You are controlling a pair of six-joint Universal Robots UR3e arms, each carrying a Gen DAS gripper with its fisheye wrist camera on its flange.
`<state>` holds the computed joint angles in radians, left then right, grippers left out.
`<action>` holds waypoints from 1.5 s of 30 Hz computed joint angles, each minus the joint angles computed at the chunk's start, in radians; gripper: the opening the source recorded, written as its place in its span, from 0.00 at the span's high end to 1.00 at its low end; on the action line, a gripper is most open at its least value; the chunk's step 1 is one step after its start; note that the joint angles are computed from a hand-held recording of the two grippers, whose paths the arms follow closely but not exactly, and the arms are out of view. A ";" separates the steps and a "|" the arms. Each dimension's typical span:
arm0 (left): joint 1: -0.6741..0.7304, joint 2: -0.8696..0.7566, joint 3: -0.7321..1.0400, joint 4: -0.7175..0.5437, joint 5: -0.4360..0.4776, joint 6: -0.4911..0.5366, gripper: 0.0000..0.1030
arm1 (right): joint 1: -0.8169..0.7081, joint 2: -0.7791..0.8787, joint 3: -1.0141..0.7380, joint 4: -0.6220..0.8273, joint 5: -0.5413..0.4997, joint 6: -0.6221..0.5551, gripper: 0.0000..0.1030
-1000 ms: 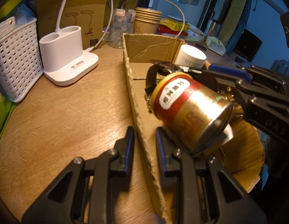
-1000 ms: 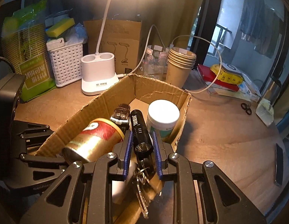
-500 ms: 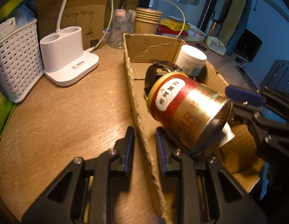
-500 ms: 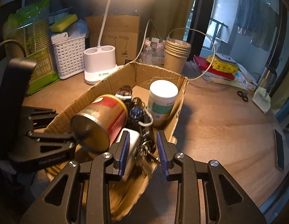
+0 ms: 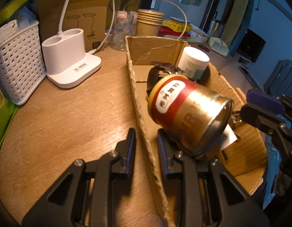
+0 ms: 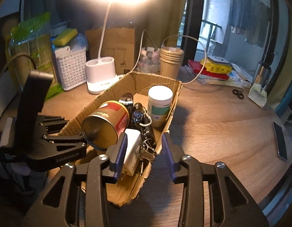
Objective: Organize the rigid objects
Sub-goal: 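Open the right gripper and withdraw it from the box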
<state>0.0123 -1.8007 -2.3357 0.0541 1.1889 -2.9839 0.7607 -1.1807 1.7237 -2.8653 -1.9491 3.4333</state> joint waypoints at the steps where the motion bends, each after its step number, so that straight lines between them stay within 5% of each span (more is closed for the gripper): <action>1: 0.002 0.006 -0.005 0.000 -0.001 -0.001 0.76 | 0.003 -0.006 0.003 -0.001 -0.006 0.007 0.61; 18: 0.017 0.230 -0.126 0.020 0.029 -0.027 0.76 | 0.054 -0.110 0.048 0.009 -0.113 0.078 0.59; 36: -0.058 0.558 -0.070 -0.242 0.067 -0.036 0.74 | 0.133 -0.205 0.060 0.023 -0.245 0.119 0.54; 38: -0.068 0.575 -0.062 -0.255 0.070 -0.037 0.69 | 0.141 -0.217 0.066 0.019 -0.266 0.128 0.49; 40: -0.072 0.600 -0.056 -0.276 0.063 -0.042 0.48 | 0.149 -0.228 0.070 0.022 -0.283 0.135 0.48; 45: -0.086 0.648 -0.046 -0.300 0.055 -0.055 0.43 | 0.166 -0.257 0.075 0.028 -0.326 0.149 0.48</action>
<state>-0.0735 -1.1525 -2.3816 -0.2461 1.2442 -3.0391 0.9271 -1.4377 1.7983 -2.8368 -2.2751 3.5822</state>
